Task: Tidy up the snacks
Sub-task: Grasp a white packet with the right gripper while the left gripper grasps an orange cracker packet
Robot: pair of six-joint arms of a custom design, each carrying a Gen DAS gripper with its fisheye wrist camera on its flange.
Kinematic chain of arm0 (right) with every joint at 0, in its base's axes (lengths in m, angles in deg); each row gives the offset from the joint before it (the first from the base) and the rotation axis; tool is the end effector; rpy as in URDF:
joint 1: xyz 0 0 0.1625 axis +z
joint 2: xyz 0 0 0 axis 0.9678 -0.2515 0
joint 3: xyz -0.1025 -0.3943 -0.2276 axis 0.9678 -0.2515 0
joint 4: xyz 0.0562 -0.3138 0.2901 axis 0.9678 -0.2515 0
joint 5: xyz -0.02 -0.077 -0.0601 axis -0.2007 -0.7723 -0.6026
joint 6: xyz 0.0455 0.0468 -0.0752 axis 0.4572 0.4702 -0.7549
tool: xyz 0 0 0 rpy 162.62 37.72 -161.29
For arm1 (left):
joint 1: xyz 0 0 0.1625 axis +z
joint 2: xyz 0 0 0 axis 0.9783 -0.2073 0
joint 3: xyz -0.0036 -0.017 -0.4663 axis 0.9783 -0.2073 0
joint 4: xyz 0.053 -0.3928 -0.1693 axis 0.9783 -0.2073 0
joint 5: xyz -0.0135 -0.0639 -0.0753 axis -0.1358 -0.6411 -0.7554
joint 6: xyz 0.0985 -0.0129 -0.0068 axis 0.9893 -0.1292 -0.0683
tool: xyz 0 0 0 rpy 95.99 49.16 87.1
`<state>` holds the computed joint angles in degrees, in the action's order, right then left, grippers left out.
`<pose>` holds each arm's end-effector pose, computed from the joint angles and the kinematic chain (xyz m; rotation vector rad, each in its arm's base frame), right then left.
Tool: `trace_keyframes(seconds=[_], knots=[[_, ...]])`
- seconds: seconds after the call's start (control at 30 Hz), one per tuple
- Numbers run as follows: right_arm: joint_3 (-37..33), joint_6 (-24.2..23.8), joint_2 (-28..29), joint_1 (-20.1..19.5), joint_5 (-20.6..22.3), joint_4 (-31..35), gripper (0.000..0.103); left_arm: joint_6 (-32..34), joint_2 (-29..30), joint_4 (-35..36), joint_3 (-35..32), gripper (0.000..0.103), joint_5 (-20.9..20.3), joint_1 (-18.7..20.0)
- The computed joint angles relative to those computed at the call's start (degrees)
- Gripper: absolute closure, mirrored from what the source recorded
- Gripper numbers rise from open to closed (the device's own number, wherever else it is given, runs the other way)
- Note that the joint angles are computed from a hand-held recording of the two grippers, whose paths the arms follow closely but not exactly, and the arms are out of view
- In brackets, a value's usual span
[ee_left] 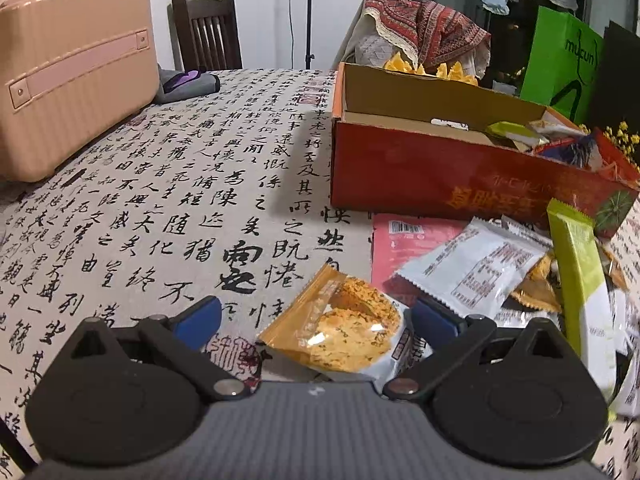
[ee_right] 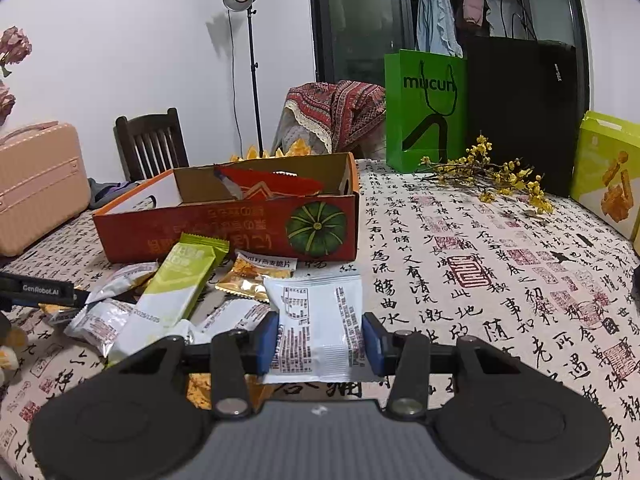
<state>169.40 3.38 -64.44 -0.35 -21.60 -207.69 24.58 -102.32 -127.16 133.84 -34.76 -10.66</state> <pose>-0.0606 -0.7273 0.1271 0.5003 -2.2002 1.2531 -0.1140 -0.8162 -0.0327 0.3116 2.1700 -0.9809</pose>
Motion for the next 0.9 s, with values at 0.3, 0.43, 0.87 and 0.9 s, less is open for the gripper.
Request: trace_keyframes(seconds=[0.3, 0.43, 0.87, 0.9], knots=[[0.2, 0.5, -0.1, -0.5, 0.7, 0.8, 0.059, 1.5, -2.6, -1.3, 4.3, 0.000, -0.2, 0.3], [0.3, 0.7, 0.0, -0.5, 0.8, 0.8, 0.059, 1.4, -3.2, -1.9, 5.6, 0.000, -2.5, 0.3], [1.0, 0.4, -0.4, -0.4, 0.7, 0.3, 0.059, 4.5, -2.8, -5.6, 6.5, 0.013, -4.8, 0.5], [1.1, 0.3, -0.3, -0.4, 0.7, 0.3, 0.059, 5.0, -2.9, -6.2, 6.9, 0.016, -5.2, 0.5]])
